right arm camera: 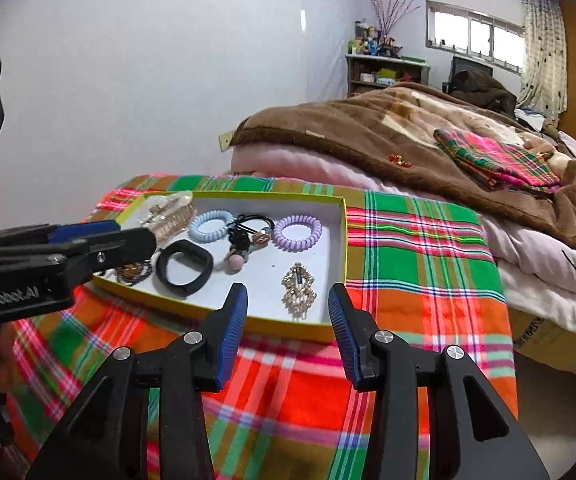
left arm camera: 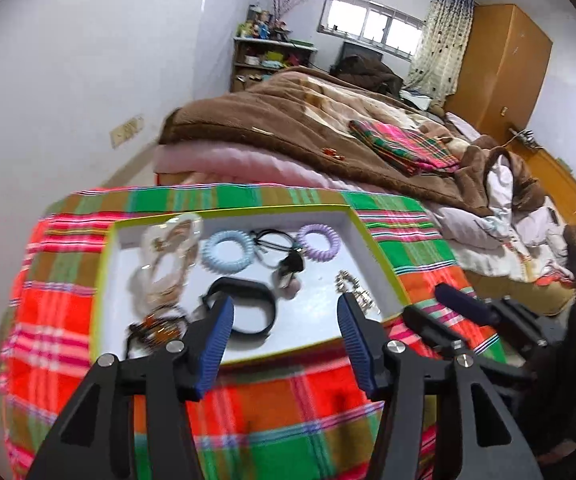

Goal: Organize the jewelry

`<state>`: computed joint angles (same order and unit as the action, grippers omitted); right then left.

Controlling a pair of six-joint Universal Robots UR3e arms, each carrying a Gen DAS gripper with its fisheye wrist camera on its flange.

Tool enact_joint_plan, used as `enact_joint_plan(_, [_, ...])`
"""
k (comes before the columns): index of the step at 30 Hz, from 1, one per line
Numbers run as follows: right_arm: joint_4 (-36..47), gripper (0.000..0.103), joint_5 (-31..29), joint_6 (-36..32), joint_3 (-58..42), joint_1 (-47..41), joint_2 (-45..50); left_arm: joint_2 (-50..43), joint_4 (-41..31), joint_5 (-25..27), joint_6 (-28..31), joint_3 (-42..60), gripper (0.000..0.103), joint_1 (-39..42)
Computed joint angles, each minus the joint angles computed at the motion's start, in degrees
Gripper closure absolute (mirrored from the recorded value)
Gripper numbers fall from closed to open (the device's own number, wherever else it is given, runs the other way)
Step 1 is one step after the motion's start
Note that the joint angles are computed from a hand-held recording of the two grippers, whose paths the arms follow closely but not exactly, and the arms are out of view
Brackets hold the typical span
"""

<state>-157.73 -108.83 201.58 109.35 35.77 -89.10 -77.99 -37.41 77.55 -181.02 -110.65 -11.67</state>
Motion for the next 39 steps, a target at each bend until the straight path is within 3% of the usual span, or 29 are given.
enact_joint_plan(5, [0.9, 0.059, -4.3, 3.3, 0.6, 4.4, -2.0, 7.1, -0.4, 3.3, -1.8, -5.3, 0.047, -0.2])
enact_joint_plan(12, [1.2, 0.059, -8.3, 8.1, 2.0, 9.7, -4.1, 14.5, 1.2, 13.1, -4.8, -11.7, 0.046, -4.1])
enact_joint_plan(15, [1.6, 0.058, -10.0, 9.7, 1.9, 11.6, -3.8, 15.8, 2.5, 16.2, -5.6, -13.6, 0.046, -6.1])
enact_joint_plan(19, [0.7, 0.044, -10.1, 11.0, 2.3, 12.7, -3.6, 16.6, 2.6, 19.7, -7.2, -14.7, 0.046, -8.7])
enact_joint_plan(26, [0.9, 0.044, -11.3, 11.9, 2.1, 14.2, -3.3, 16.1, 3.3, 24.9, -8.7, -15.0, 0.046, -12.7])
enact_joint_plan(39, [1.2, 0.044, -12.1, 12.8, 1.7, 14.9, -3.0, 16.9, 2.7, 25.5, -10.6, -15.5, 0.046, -13.3])
